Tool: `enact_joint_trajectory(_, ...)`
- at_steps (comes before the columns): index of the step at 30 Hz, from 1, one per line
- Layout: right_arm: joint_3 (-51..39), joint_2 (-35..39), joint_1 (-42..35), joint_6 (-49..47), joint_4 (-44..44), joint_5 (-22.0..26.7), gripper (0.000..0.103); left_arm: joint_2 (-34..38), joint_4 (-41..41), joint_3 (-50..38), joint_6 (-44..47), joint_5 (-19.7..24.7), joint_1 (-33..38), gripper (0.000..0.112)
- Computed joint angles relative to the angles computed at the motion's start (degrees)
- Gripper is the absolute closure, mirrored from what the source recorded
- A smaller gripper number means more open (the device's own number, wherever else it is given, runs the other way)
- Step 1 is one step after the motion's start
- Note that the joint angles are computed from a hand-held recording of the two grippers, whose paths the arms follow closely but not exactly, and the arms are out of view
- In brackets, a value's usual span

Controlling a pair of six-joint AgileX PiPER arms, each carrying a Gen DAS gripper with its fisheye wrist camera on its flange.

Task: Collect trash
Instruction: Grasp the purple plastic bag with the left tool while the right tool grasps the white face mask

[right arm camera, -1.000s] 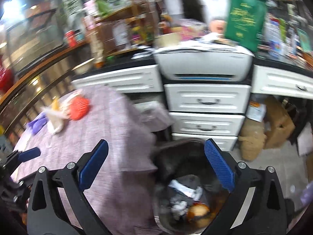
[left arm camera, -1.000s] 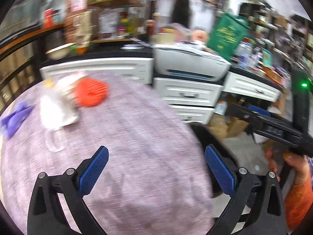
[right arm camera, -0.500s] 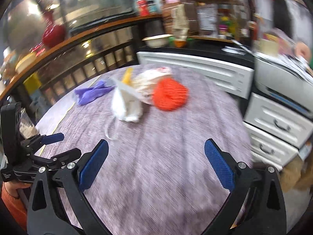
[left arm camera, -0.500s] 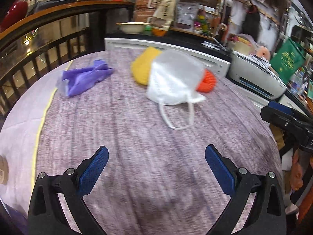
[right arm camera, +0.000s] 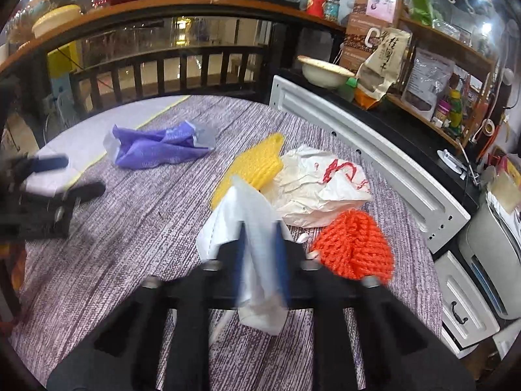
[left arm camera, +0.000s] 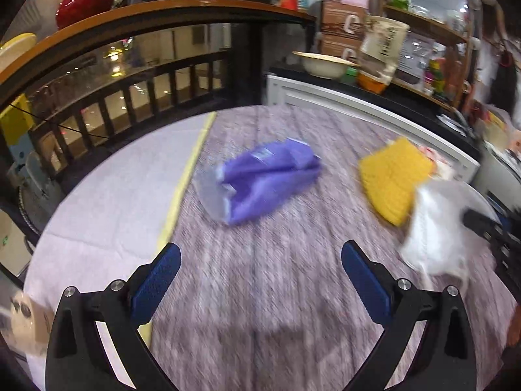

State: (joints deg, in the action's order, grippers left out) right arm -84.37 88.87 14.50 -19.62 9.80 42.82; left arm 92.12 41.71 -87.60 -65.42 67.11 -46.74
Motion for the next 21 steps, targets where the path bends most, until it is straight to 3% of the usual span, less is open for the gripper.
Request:
enact_joint_trajectory(4, 0.01, -2.73, -4.76, -7.14, 11.80, 1.54, 0.099, 4.06, -0.29, -4.29, 5.69, -0.40, 5.31, 0.014)
enact_joint_trajectory(6, -1.97, -3.39, -7.72, -9.76, 17.41, 4.92, 0.099, 6.47, 0.15, -6.68, 8.86, -0.68, 7.84, 0.015)
enact_joint_trajectory(8, -3.67, -3.78, -9.81, -10.71, 19.85, 7.51, 0.099, 9.28, -4.36, -9.98, 14.62, -0.78, 10.88, 0.018)
enact_joint_trajectory(11, -4.54, -4.97, -13.00, -11.54, 22.08, 9.64, 0.099, 11.46, -9.46, -11.85, 20.20, -1.24, 13.07, 0.031)
enact_joint_trajectory(16, -2.16, -7.05, -17.92, -13.58, 25.60, 11.01, 0.099, 12.76, -6.33, -12.49, 18.76, 0.84, 11.19, 0.062)
enact_joint_trajectory(21, 1.89, -9.62, -20.46, -15.46, 27.61, 10.54, 0.099, 11.63, -5.36, -11.41, 16.43, -0.23, 10.36, 0.087)
